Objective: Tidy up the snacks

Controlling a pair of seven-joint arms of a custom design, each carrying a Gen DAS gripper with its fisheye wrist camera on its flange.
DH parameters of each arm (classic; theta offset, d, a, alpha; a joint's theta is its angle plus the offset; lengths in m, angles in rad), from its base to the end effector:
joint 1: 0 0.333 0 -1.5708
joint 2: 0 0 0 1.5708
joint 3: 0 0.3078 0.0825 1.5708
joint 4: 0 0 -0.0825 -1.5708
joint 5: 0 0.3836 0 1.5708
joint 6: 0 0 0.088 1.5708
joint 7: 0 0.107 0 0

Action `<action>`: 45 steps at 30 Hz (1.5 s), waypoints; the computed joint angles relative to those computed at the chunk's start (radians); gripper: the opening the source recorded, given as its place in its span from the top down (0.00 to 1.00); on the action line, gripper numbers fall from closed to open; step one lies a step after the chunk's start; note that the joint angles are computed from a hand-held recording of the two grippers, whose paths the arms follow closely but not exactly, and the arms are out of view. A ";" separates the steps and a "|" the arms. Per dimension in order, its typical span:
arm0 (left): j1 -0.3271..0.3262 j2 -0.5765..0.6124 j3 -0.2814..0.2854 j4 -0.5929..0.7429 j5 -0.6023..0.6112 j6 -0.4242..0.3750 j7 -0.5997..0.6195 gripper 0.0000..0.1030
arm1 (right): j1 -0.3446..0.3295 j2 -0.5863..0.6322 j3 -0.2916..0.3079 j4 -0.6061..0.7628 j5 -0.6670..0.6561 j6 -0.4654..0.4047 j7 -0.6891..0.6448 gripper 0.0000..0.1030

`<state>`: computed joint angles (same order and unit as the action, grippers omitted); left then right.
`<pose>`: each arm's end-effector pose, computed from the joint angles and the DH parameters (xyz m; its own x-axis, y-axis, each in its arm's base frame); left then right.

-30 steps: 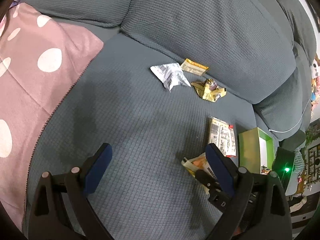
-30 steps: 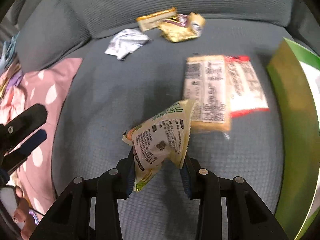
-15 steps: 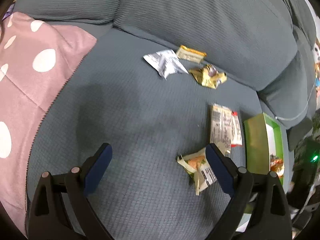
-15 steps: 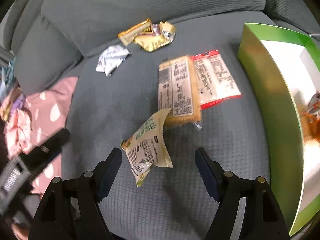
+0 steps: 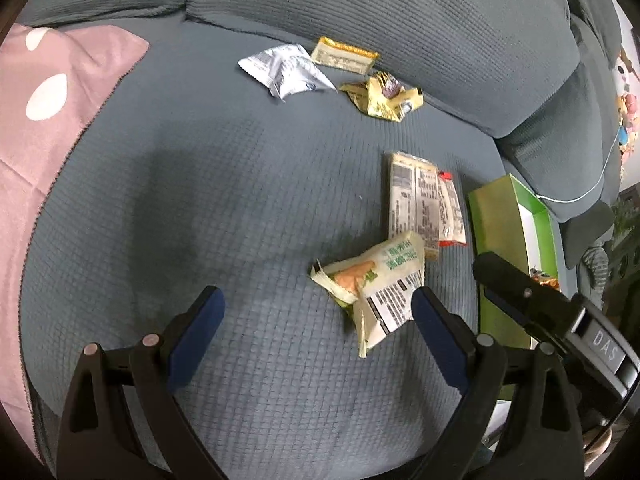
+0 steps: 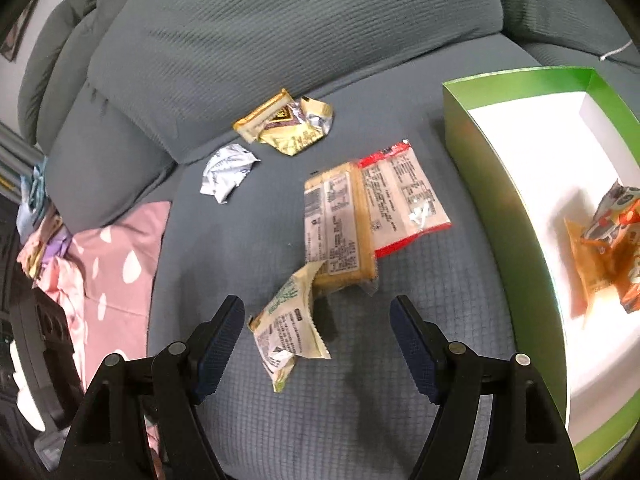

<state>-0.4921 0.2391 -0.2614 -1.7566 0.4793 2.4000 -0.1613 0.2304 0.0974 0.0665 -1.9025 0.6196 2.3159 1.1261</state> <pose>0.4917 -0.4386 0.4712 0.5468 -0.7360 0.3992 -0.6770 -0.6692 -0.3064 0.5838 0.1890 0.4758 0.4245 -0.8132 -0.3981 -0.8769 -0.2598 -0.4044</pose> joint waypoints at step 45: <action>-0.060 0.153 0.045 0.148 -0.050 0.065 0.204 0.79 | 0.010 0.078 0.039 0.045 0.070 -0.099 -0.173 0.61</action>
